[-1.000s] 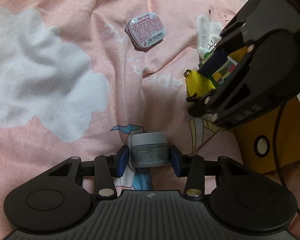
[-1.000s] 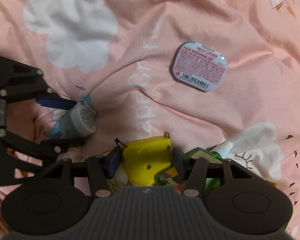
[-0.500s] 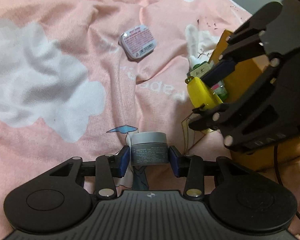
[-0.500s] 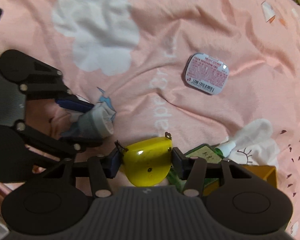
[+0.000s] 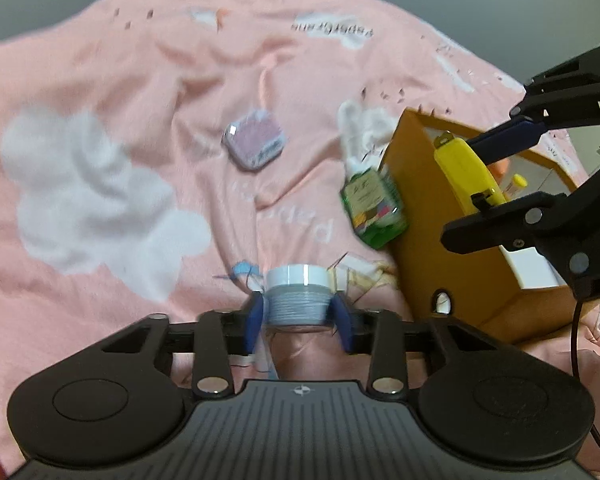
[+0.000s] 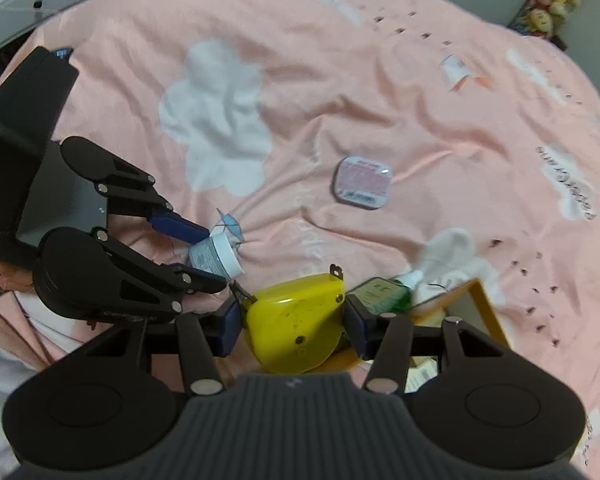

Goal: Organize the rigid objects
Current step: 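Grasp the Kiehl's clay mask jar with left tool while right tool grasps yellow tape measure, then carry the tape measure into the box and open the right tool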

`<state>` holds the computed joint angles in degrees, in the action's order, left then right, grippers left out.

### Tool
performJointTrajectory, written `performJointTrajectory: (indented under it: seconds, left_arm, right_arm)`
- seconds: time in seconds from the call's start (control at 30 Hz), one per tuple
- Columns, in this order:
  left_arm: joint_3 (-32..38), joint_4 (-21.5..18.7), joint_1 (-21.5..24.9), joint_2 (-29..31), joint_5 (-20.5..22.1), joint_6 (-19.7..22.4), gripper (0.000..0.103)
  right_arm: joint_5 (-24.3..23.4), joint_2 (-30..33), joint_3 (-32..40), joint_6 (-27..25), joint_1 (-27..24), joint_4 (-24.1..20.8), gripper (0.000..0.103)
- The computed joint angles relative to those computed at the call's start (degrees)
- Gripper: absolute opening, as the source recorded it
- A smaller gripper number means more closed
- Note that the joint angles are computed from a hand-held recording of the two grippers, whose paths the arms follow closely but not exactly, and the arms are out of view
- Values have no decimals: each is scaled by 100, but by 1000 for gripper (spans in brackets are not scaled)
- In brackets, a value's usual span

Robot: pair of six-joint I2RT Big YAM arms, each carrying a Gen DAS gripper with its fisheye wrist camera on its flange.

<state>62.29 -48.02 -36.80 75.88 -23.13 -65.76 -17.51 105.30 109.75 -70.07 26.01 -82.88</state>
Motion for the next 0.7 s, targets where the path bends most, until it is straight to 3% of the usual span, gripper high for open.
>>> performJointTrajectory:
  seconds: [0.1,0.2,0.37,0.47,0.63,0.7]
  left_arm:
    - [80,178,-60,-77,-218,214,0]
    - [365,-46,-128,61,-427,502,0]
    - [297,-158,-41,41,99,448,8]
    - [23,-71,2,-152,308,186,20]
    - [-177,-209,33,-300,442,11,50]
    - [-193,-199,43,-269,570,152,52]
  right_arm:
    - [-103,-119,-23,88,-137,78,53]
    - [-102,-217,-47,197,-274,146,53]
    - [-124,-350,-202,395,-491,193,53]
    - [-200,-460,-312,470,-670,287,53]
    - [-145,-283,-34,1032,-1042,284,53]
    - [-24,-111,173,1324,-1185,248,53]
